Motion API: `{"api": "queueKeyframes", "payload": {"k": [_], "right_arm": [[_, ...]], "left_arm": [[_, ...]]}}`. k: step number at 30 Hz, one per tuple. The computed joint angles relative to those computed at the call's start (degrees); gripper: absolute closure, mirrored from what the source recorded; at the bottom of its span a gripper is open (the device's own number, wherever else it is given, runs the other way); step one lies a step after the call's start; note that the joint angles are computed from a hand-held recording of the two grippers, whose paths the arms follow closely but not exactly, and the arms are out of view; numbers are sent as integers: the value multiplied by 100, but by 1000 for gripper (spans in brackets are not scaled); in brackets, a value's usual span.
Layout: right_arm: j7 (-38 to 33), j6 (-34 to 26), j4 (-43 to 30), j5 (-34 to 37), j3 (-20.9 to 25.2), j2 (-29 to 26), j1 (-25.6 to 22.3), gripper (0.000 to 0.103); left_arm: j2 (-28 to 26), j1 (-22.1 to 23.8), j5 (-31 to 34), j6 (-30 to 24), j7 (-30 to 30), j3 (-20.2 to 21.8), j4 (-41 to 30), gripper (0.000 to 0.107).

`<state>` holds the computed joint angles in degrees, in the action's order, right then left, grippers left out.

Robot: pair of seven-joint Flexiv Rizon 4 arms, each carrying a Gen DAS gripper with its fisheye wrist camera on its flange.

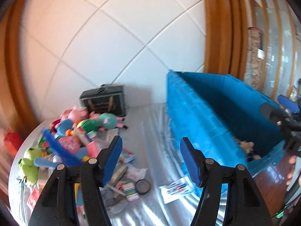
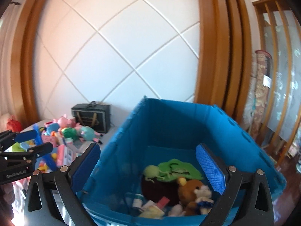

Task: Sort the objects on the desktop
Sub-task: 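Move both grippers back to the pile on the bed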

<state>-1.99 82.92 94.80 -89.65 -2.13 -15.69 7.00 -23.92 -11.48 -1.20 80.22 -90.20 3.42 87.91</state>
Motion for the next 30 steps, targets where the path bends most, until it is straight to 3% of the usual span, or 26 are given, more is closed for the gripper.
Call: {"api": "queueKeyframes", "payload": {"k": [2, 4, 6, 10, 13, 18, 20, 26, 30], "right_arm": [[47, 487, -413, -264, 13, -331, 58, 0], [-408, 703, -701, 28, 83, -649, 215, 0], [-1236, 852, -892, 767, 199, -982, 405, 0], [-3634, 424, -1266, 2745, 1471, -1748, 297, 0], [-4726, -96, -1548, 3519, 2224, -2226, 253, 0], [-5406, -939, -1741, 4146, 2376, -2690, 552, 0], [-5514, -1255, -1687, 4365, 2308, -2747, 644, 0], [-5356, -2079, -1419, 4946, 1791, -2787, 997, 0], [-5119, -2172, -1166, 5230, 1350, -2748, 1223, 0]], "left_arm": [[81, -303, 427, -274, -764, 797, 147, 44], [164, -451, 908, -636, -1500, 1325, 298, 44], [253, -473, 1261, -1027, -2049, 1619, 496, 44], [415, -287, 1638, -1731, -2788, 1839, 1030, 44], [518, 111, 1447, -1921, -2933, 1661, 1561, 44], [417, 940, 637, -1760, -2728, 913, 2065, 44], [321, 1158, 425, -1621, -2527, 643, 2141, 44], [-131, 1317, 110, -2079, -2081, 326, 1794, 44], [-374, 1372, -100, -2197, -1813, 235, 1656, 44]]}}
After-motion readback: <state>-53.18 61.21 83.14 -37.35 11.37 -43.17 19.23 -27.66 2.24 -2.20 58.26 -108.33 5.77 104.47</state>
